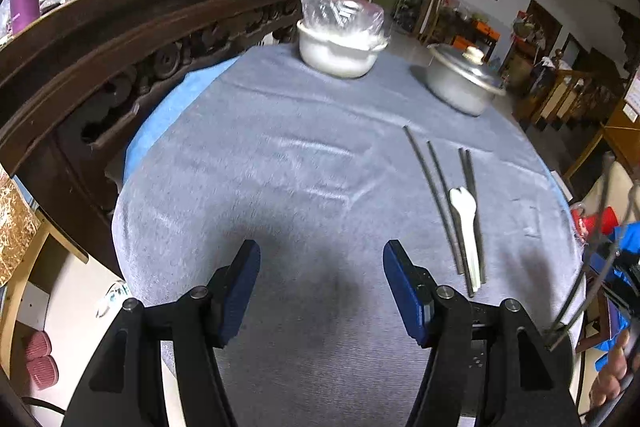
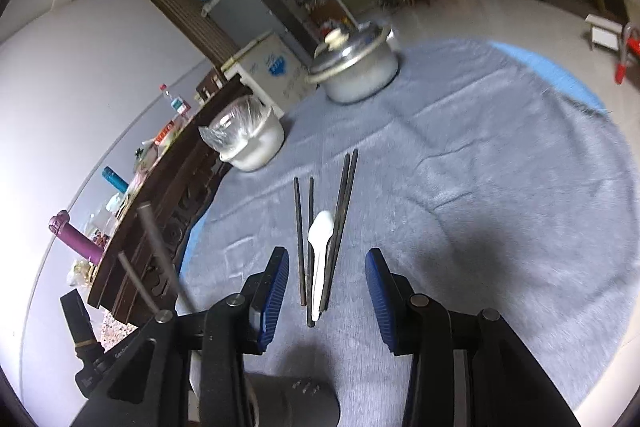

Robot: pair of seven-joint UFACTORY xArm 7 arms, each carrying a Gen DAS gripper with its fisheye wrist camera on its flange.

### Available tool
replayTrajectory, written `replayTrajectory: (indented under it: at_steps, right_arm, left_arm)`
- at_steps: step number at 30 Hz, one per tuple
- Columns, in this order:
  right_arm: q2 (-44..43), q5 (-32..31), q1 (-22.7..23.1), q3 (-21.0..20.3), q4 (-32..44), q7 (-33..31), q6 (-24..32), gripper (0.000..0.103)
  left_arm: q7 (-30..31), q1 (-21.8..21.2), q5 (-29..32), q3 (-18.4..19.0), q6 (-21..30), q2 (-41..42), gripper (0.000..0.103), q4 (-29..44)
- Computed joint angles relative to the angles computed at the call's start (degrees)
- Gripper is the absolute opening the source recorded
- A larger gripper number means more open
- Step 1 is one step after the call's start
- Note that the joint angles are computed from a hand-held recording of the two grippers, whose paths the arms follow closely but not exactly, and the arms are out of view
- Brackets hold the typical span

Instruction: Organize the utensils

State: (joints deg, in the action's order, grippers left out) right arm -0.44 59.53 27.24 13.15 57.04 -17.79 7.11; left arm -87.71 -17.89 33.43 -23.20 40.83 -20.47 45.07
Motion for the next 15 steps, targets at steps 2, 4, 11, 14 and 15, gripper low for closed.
replayTrajectory:
  at_steps: [2, 4, 11, 14, 15]
  right_arm:
    - [3.6, 4.0, -0.9, -0.2, 4.0, -4.7, 4.0, 0.043]
    - [7.6, 4.4, -2.8, 0.2, 8.3, -6.4, 9.5, 0.043]
    - [22.6, -6.0, -7.1, 2.8, 24.5, 0.1, 21.7, 0.043]
    - [27.2, -9.5, -7.8, 4.2, 29.5, 3.2, 23.6, 0.043]
    - [28.1, -10.3, -8.1, 4.8, 30.5, 3.7, 23.9, 0.043]
  left_arm:
    - [0.6, 0.0, -0.4, 0.4, 0.2, 0.7, 0.065, 0.0]
    - [0.9, 0.0, -0.7, 0.8, 0.2, 1.2, 0.065, -0.1]
    - [2.0, -0.5, -1.6, 1.9, -0.3, 2.4, 0.065, -0.2]
    - [2.3, -0.7, -2.1, 2.3, -0.4, 2.4, 0.065, -0.4]
    - [2.4, -0.7, -2.3, 2.3, -0.4, 2.4, 0.065, -0.5]
